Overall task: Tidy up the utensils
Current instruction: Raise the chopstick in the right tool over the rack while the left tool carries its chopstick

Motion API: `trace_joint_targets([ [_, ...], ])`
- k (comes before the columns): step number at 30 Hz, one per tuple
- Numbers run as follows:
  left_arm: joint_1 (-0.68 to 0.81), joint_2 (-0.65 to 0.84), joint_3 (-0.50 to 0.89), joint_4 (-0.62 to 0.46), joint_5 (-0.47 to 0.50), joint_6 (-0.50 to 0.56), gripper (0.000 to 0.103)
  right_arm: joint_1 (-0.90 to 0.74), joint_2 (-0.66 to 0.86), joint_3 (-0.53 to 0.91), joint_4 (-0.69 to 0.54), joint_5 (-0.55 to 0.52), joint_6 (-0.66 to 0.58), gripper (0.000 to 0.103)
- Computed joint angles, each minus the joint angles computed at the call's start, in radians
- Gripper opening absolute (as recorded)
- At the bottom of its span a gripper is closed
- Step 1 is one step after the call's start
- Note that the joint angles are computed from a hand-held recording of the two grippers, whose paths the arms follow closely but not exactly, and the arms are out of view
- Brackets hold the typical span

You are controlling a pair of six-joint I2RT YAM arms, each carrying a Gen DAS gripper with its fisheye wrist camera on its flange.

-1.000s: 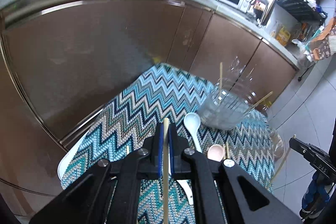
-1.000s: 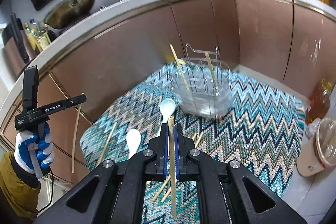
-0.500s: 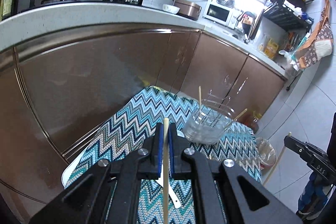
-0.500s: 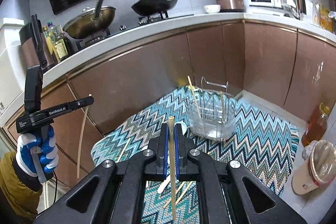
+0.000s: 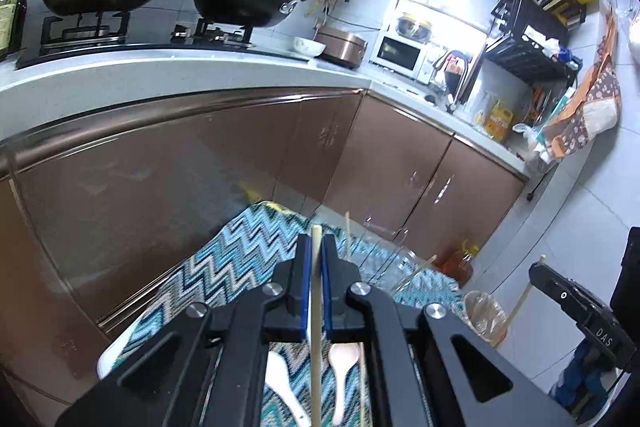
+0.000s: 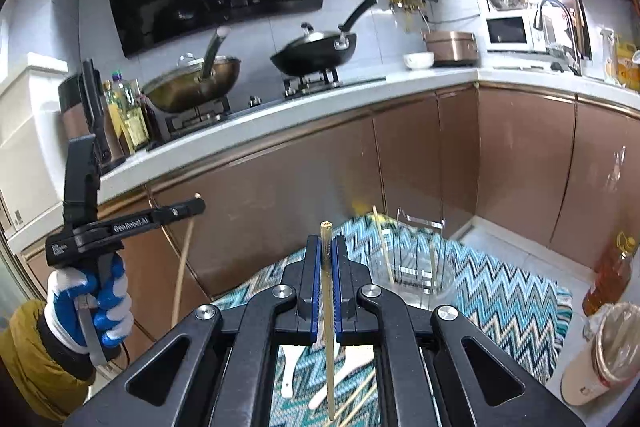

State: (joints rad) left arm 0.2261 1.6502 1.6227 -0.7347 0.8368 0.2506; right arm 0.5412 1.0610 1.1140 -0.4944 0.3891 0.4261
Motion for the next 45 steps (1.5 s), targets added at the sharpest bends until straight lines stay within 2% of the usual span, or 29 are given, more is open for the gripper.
trace_joint_targets([
  [4, -0.044, 0.019, 0.025, 0.052, 0.007, -0.077, 0.004, -0.054, 0.023, 0.010, 0.076, -0.031, -0.041, 0.005],
  [7, -0.081, 0.034, 0.032, 0.135, 0.022, -0.175, 0.004, -0.102, 0.047, 0.020, 0.138, -0.066, -0.073, 0.005],
  [15, -0.224, 0.101, 0.039, 0.508, -0.051, -0.496, 0.004, -0.250, 0.122, 0.029, 0.345, -0.109, -0.180, 0.005],
  [19, -0.325, 0.186, 0.082, 0.646, -0.159, -0.591, 0.004, -0.356, 0.193, 0.027, 0.455, -0.179, -0.208, 0.005],
  [27, -0.470, 0.374, 0.167, 0.766, -0.379, -0.600, 0.004, -0.502, 0.345, -0.024, 0.640, -0.285, -0.191, 0.005],
  [30, -0.509, 0.403, 0.107, 0.866, -0.471, -0.561, 0.004, -0.519, 0.389, -0.059, 0.698, -0.289, -0.199, 0.005],
  [36, -0.555, 0.431, -0.010, 1.025, -0.577, -0.514, 0.005, -0.524, 0.445, -0.136, 0.777, -0.282, -0.190, 0.005],
  [38, -0.557, 0.438, -0.040, 1.065, -0.581, -0.525, 0.005, -0.516, 0.457, -0.157, 0.786, -0.274, -0.195, 0.005],
  [42, -0.554, 0.451, -0.056, 1.067, -0.550, -0.521, 0.006, -0.504, 0.468, -0.185, 0.782, -0.267, -0.200, 0.006],
  [45, -0.529, 0.457, -0.030, 1.008, -0.477, -0.536, 0.006, -0.493, 0.463, -0.199, 0.759, -0.256, -0.205, 0.007],
])
